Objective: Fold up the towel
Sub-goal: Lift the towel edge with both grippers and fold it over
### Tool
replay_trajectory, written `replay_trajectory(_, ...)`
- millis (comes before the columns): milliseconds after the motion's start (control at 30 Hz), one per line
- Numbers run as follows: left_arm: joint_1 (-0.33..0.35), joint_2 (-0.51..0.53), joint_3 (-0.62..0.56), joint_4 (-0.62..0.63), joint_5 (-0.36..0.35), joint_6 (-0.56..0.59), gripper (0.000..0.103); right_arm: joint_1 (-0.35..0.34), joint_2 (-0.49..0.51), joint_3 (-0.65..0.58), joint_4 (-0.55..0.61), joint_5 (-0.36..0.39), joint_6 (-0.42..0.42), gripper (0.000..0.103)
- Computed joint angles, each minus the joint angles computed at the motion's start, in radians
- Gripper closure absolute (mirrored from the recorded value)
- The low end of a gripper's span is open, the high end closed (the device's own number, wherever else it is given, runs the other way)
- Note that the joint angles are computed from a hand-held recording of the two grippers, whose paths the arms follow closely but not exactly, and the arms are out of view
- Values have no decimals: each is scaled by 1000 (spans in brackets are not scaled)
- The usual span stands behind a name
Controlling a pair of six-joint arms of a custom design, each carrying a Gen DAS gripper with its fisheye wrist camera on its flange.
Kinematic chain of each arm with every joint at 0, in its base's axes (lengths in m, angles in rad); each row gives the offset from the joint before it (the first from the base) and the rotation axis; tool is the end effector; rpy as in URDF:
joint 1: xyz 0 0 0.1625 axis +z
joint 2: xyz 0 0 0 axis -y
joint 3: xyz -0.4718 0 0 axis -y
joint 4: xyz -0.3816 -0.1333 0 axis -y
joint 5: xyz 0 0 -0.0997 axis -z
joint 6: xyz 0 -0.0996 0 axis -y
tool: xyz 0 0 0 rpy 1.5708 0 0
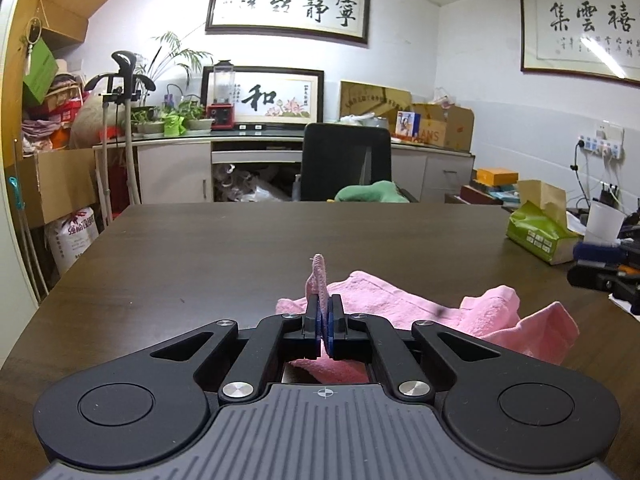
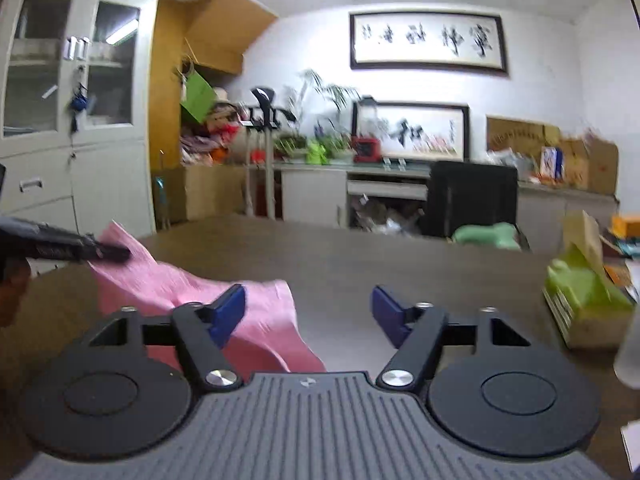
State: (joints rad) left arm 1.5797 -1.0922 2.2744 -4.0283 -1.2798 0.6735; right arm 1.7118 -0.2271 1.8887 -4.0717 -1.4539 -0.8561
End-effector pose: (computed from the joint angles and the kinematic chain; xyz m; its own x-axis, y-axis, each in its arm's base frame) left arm 0.1662 -0.4807 0.2957 -0.7485 -0.0396 -0.6620 0.5939 0.4041 -0.6957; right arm 0.2229 -0.5393 -0.1032 -0.5656 -0.6473 0.5110 -0.7950 0.2631 -0.5466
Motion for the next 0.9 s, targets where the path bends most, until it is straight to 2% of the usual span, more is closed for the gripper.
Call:
replay_trajectory(67, 2, -4, -1, 6, 7, -2, 101, -13, 7, -20, 46, -17, -31, 44)
replay_trajectory(167, 7, -9, -6, 15, 15, -11, 101, -10, -1, 25, 47, -69, -86, 45)
replay_trajectory(300, 18, -19, -26, 46, 35, -37, 101, 29, 32, -11, 94, -120, -62, 45)
replay_trajectory(367, 22, -24, -33, 60, 41, -50, 101, 49, 31, 4, 101, -139, -47, 54)
replay_trajectory(400, 23, -26, -35, 65, 43, -57, 101, 60, 33, 6, 101, -154, -42, 64)
replay_trajectory(467, 26, -29, -38, 75, 42, -66, 101, 86, 50, -10, 86, -201, -45, 72)
replay_trajectory(533, 28, -31, -40, 77, 39, -70, 100, 110, 68, -27, 78, -245, -49, 89)
replay_trajectory(567, 31, -31, -40, 77, 37, -73, 100, 121, 79, -36, 65, -264, -50, 91)
replay_trajectory(633, 37, -36, -43, 87, 33, -91, 100, 144, 105, -45, 14, -306, -57, 99)
replay_trajectory(767, 52, -50, -44, 107, 8, -127, 100, 186, 152, -46, -121, -378, -76, 99)
replay_trajectory(900, 71, -64, -22, 84, -72, -135, 101, 244, 237, -77, -353, -456, -186, 100)
